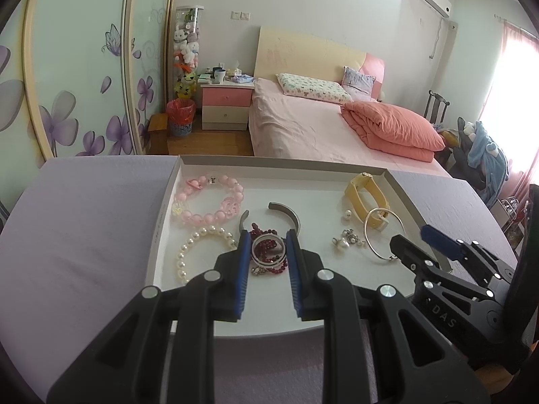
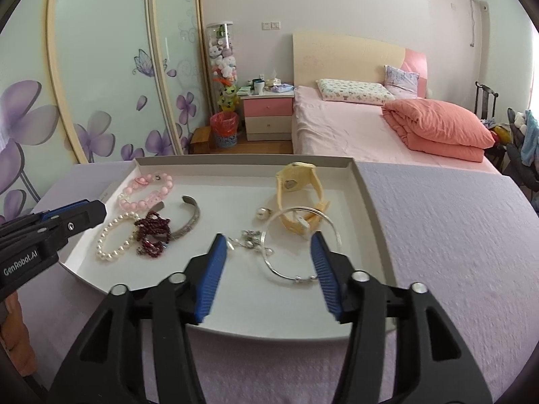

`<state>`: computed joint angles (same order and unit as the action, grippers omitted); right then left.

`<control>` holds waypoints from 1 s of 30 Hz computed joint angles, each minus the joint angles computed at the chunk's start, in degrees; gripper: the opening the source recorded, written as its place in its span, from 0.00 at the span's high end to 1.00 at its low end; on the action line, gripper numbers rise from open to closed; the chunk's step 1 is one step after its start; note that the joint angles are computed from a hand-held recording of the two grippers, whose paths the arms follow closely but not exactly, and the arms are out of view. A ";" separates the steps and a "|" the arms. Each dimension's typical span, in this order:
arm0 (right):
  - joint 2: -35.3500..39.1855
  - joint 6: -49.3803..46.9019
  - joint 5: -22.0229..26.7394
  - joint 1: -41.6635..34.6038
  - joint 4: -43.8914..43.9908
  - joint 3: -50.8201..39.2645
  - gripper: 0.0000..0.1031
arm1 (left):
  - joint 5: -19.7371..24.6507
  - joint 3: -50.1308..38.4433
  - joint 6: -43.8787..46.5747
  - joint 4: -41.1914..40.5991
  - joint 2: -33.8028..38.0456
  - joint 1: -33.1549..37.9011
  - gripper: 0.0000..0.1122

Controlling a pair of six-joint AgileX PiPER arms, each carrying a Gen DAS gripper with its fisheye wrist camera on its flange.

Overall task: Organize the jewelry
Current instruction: 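Lower the silver ring into the tray and open the left tool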

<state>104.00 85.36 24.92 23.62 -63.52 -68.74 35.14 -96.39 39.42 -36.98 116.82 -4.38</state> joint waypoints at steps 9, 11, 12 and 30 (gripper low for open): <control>-0.53 6.45 2.75 0.40 -6.17 2.53 0.30 | 0.61 -2.08 -1.36 1.67 2.54 -2.13 0.81; -0.62 8.15 3.16 0.73 -7.98 3.31 0.29 | 0.75 -3.00 -2.13 2.39 3.40 -2.68 0.81; -0.66 8.58 3.34 0.84 -8.51 3.50 0.29 | 0.86 -3.85 -2.86 3.00 4.07 -3.03 0.81; -1.36 10.19 2.52 0.51 -10.12 4.71 0.24 | 1.43 -8.01 -8.42 7.32 7.38 -3.50 0.81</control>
